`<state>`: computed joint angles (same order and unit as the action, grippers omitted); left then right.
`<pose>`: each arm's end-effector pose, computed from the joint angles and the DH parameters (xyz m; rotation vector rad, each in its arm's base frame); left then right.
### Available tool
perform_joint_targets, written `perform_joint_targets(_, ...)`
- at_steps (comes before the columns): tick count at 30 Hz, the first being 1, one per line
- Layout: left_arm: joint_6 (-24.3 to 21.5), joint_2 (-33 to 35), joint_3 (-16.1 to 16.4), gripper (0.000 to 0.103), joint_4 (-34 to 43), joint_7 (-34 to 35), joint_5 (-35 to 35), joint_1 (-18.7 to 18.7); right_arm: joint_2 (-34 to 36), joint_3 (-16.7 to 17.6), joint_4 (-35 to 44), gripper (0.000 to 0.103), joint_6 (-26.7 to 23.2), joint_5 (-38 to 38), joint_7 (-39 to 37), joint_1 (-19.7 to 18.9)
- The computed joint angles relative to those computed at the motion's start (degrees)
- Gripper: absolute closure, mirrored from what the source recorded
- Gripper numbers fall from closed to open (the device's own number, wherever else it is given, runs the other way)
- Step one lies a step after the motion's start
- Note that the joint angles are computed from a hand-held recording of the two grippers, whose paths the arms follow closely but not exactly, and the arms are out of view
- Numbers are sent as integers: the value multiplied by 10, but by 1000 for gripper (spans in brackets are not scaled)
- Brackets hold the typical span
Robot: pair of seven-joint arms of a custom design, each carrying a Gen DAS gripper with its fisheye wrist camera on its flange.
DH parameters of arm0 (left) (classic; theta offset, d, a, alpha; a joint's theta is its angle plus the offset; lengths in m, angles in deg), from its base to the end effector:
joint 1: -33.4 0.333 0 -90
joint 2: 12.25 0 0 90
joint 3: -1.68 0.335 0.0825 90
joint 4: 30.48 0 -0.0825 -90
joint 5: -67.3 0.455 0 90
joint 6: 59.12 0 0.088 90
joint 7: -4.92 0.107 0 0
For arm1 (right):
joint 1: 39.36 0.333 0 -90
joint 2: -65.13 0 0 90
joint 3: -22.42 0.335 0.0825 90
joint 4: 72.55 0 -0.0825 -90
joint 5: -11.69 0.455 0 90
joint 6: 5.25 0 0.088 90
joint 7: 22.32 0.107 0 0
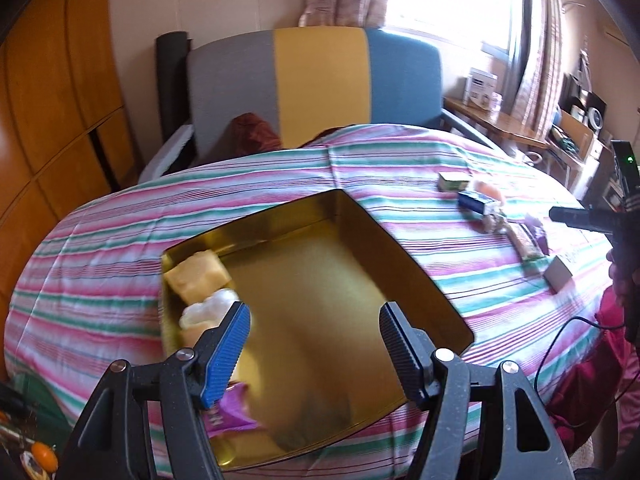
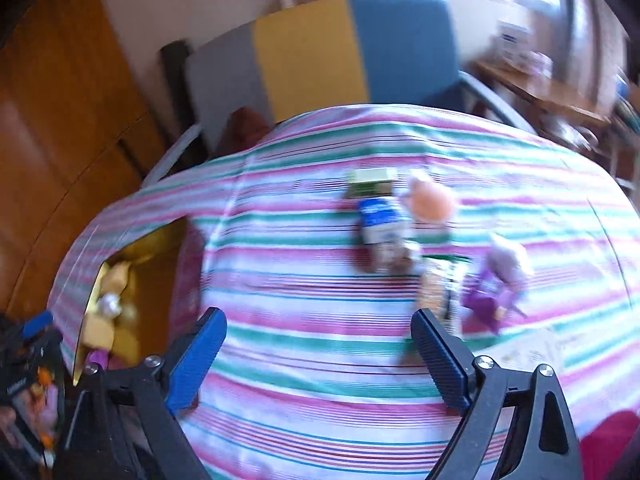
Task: Organize objects
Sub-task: 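Carry the purple snack packet into the gold tray and open the right tool, then reach the left tool to the green-wrapped cracker packet and close on it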
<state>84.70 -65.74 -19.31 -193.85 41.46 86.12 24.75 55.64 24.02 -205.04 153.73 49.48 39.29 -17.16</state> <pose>0.3318 -0.1755 0.4627 -1.9583 1.5085 -0.5792 0.5430 0.2105 0.4559 -1.9985 1.3731 -0.2033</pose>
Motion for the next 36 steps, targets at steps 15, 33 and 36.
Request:
perform_joint_targets(15, 80, 184, 2, 36, 108, 50, 1, -3, 21, -50, 1, 5, -10, 437, -156, -59)
perform_joint_targets(33, 158, 477, 54, 49, 305, 211, -118, -82, 14, -22, -5, 1, 2, 578, -206, -105)
perform_joint_targets(36, 155, 524, 59, 50, 349, 251, -165, -89, 16, -22, -4, 1, -4, 572, -202, -107)
